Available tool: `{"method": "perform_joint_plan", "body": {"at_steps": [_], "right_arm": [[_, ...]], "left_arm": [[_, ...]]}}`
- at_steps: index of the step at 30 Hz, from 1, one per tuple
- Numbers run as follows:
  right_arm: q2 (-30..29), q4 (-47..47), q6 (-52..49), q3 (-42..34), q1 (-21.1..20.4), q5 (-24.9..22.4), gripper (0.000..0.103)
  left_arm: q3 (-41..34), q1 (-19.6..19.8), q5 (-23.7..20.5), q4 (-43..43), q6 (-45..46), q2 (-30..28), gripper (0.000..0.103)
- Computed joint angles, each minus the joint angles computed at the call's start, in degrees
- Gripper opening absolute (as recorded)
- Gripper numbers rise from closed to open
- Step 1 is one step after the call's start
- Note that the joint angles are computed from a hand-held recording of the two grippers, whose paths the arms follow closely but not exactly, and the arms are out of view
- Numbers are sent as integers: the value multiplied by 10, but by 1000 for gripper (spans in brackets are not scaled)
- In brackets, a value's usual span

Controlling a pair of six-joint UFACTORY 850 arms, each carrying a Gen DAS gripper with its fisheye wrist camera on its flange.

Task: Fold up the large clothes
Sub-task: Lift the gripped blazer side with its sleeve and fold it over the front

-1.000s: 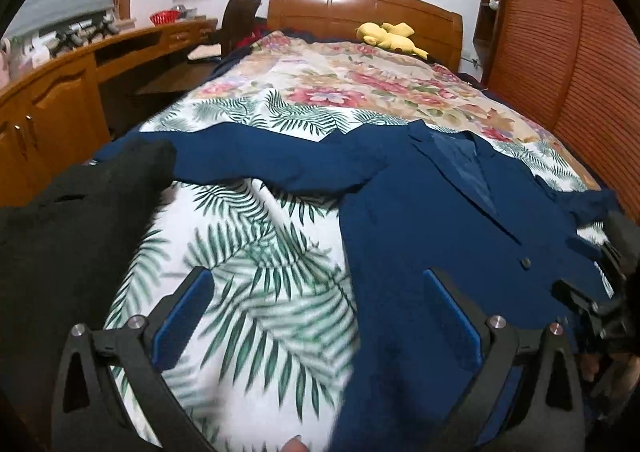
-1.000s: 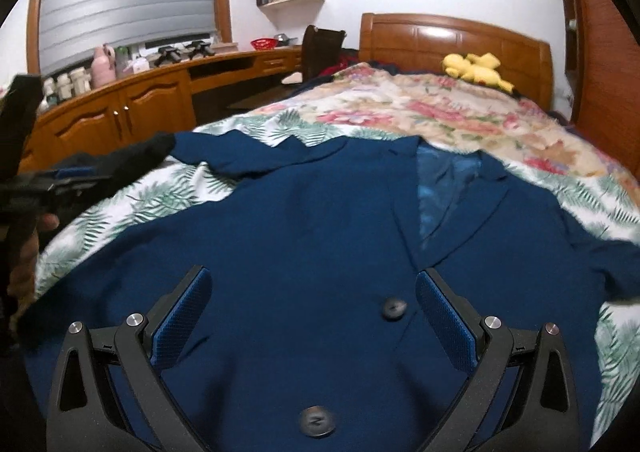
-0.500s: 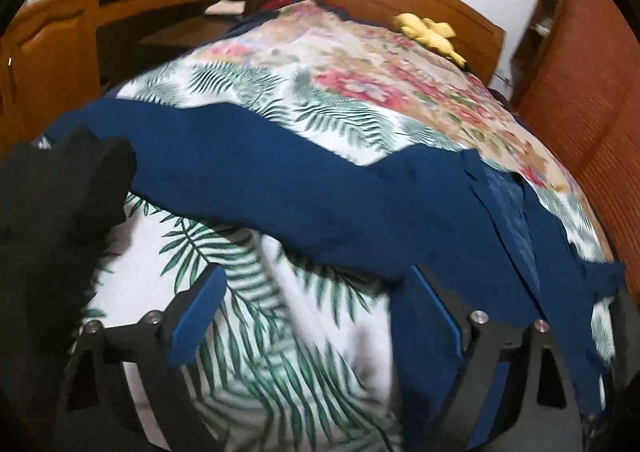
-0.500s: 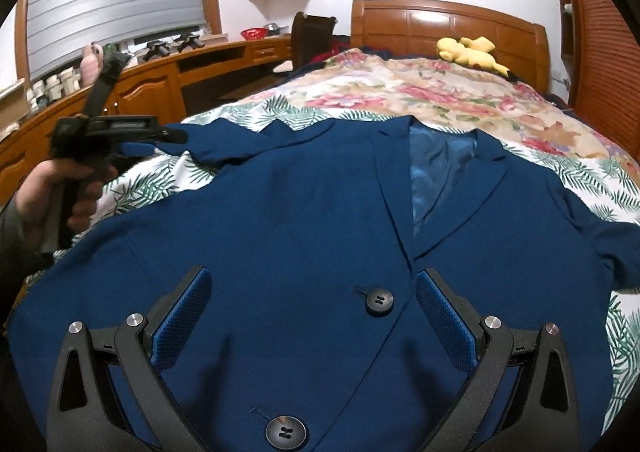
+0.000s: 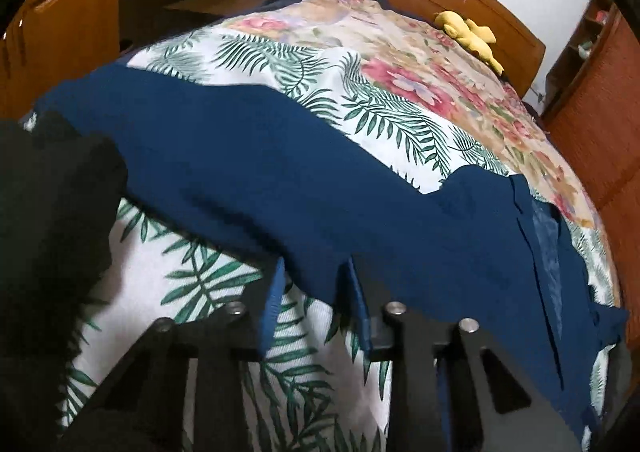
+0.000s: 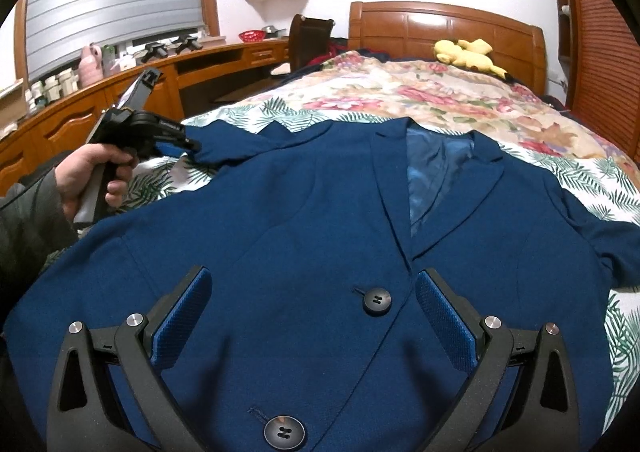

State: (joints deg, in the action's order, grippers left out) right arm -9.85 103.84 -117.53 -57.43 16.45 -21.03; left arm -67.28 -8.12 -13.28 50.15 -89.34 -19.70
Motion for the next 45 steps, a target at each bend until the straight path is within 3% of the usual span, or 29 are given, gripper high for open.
{"method": "perform_joint_plan", "body": {"at_steps": [4,8,14,17,23,28,32,35,38,42,45], "right_arm": [[0,6,-5,0,1,0,103],[1,12,-12,2,1,1,103],[0,23,-23,3,1,1,103],[0,29,-28,4,1,1,103],[1,34,-33,5,2,2,103],[1,40,-39,6,0,-1,103],[0,38,-34,5,1,1,103],[2,42,-39,7,2,2,103],[3,41,-39,8,2,2,103],[4,39,-38,8,2,3,103],[6,37,-37,9,3,5,103]], "left_arm": [[-14,-9,-30,38,-19,-3,5],[-34,-14,-49,16,26,-5,4],[-81,-32,-109,27,75,-21,0],[-85,-50,-120,73,54,-15,0],[-101,-100,-108,99,88,4,0],[-108,-125,-87,43,165,15,0],[-99,-135,-101,51,167,15,0],[-87,-130,-97,4,209,18,0],[-71,-133,-113,26,197,29,7],[-54,-126,-102,39,186,52,28],[-42,-119,-108,81,142,66,36]]}}
